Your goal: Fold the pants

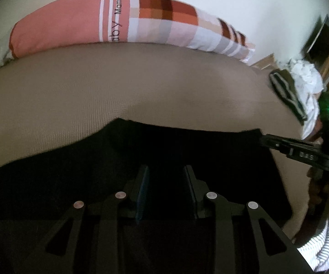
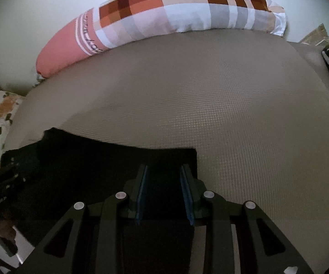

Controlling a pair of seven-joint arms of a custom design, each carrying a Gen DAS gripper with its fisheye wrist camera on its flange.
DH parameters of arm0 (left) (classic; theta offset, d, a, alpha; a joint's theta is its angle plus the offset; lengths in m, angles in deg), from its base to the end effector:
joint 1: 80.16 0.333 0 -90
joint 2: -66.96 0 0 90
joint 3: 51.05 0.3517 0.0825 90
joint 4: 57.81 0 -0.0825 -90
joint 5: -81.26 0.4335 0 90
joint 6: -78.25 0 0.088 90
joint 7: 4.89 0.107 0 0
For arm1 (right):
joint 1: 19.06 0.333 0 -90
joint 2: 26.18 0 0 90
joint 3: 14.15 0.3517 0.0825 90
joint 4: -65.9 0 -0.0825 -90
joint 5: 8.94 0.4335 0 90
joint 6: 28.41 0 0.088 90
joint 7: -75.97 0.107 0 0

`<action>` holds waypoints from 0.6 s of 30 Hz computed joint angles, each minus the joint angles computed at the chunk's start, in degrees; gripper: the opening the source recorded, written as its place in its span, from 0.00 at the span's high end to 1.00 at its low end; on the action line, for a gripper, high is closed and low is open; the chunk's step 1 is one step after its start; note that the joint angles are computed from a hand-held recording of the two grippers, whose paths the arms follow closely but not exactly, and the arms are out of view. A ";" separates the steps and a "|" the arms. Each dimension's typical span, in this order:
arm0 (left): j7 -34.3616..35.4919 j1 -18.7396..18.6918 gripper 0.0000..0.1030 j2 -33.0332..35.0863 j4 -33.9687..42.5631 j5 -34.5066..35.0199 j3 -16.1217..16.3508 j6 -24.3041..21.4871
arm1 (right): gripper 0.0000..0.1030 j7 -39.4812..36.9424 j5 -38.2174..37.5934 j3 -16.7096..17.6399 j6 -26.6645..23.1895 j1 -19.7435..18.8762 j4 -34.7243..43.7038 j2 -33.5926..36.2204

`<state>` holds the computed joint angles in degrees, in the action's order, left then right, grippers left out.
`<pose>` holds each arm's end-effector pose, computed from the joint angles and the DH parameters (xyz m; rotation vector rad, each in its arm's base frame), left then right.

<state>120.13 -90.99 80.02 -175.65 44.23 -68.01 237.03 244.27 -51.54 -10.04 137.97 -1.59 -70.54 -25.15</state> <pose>0.6024 -0.2790 0.3800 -1.4706 2.5403 -0.9538 0.5054 0.2438 0.3577 -1.5419 2.1078 -0.4083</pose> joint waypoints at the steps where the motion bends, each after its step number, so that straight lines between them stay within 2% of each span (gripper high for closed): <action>1: -2.47 -0.93 0.68 1.04 0.80 2.58 1.03 0.06 | 0.74 0.05 -0.27 -0.11 -0.02 -0.08 0.29 0.48; 4: -9.06 -2.60 0.69 3.29 2.51 8.46 3.14 0.24 | 0.74 1.00 -1.72 -0.49 0.13 0.13 0.77 1.29; 6: -7.65 -0.91 0.68 3.76 2.52 6.69 1.41 1.03 | 0.74 1.62 -3.46 -0.61 -0.63 0.46 0.97 1.50; 14: -9.83 -1.23 0.67 3.81 2.02 10.71 1.29 2.73 | 0.74 1.96 -4.39 -0.72 -1.60 0.77 1.66 1.85; 16: -9.53 -0.95 0.63 3.52 1.87 10.94 1.02 2.40 | 0.74 1.93 -4.64 -0.70 -2.10 0.92 1.67 1.65; 18: -8.67 -0.41 0.50 3.02 1.61 10.11 0.47 1.84 | 0.73 2.22 -5.31 -0.64 -2.64 1.03 1.84 1.44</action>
